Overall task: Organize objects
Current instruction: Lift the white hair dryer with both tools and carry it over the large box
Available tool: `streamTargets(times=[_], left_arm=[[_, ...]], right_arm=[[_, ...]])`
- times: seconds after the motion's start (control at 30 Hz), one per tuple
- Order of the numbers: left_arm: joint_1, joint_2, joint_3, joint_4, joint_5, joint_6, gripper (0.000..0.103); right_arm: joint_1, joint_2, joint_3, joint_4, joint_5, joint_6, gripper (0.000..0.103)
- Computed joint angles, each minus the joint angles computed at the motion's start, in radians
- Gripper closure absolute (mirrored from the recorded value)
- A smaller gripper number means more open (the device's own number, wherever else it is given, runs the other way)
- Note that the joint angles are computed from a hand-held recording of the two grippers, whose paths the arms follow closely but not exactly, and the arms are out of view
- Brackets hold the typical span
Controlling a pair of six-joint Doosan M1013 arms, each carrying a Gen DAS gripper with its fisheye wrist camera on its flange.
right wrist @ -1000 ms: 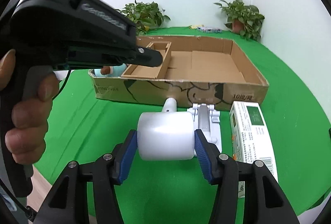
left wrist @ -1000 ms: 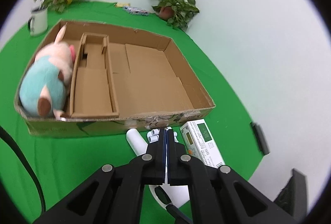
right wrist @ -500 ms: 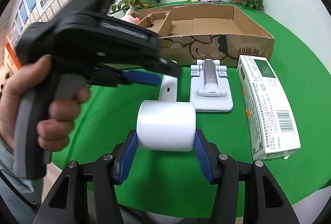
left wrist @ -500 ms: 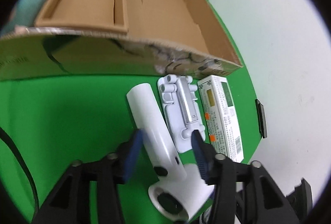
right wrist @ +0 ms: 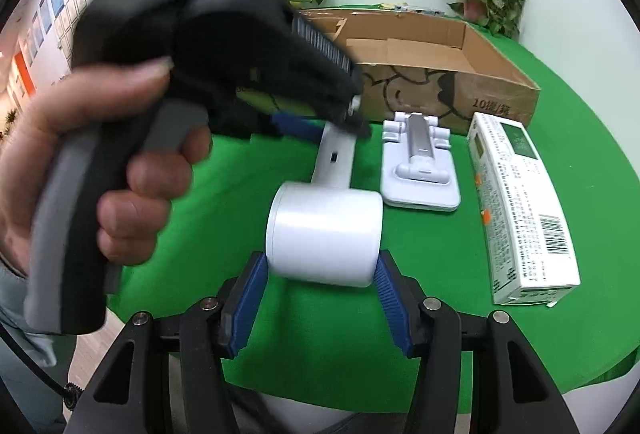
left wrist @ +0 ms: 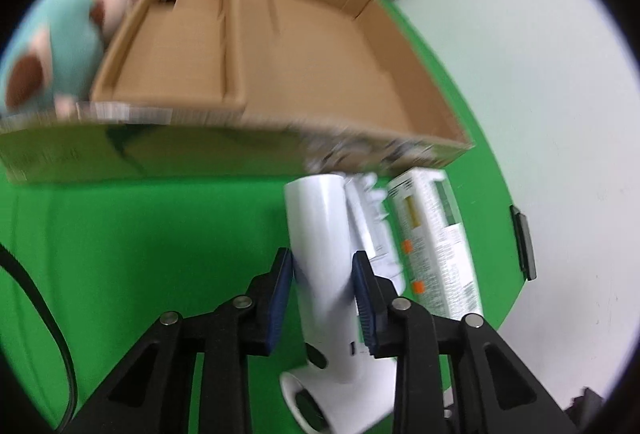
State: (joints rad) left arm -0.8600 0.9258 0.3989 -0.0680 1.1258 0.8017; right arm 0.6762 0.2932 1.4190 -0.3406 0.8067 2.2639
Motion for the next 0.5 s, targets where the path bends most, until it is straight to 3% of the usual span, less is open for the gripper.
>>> streamTargets(times=[0.03,0.07,0.2,0.27,0.33,0.37,0.43,0.5], left_arm=[[-0.007,0.007,-0.033,0.040,0.015,0.016,0.077],[-0.013,0.022,-0.077,0.074,0.047,0.027,0.077],[-0.012,0.060,-0.184,0.106,0.087,0.070,0.079],[-0.009,0.084,-0.235,0.112,0.119,0.062,0.080],[-0.008,0.049,-0.156,0.127,0.071,0.034,0.080],[-0.006,0.034,-0.122,0.124,0.046,0.023,0.080],[-0.006,0.008,-0.070,0.124,0.017,0.008,0.080],[-0.007,0.026,-0.105,0.124,0.041,0.002,0.080]], right_arm=[[-0.004,0.004,-0.006,0.012,0.005,-0.008,0.083],[-0.010,0.007,-0.013,0.035,0.004,-0.022,0.089],[-0.021,0.015,-0.038,0.010,-0.003,0.011,0.088],[-0.034,0.012,-0.039,0.023,-0.023,0.021,0.085],[-0.045,0.002,-0.025,0.028,-0.059,0.036,0.081],[-0.051,-0.003,-0.016,0.032,-0.081,0.044,0.075],[-0.055,-0.009,-0.003,0.026,-0.118,0.058,0.042],[-0.054,-0.006,-0.003,0.007,-0.137,0.052,0.039]])
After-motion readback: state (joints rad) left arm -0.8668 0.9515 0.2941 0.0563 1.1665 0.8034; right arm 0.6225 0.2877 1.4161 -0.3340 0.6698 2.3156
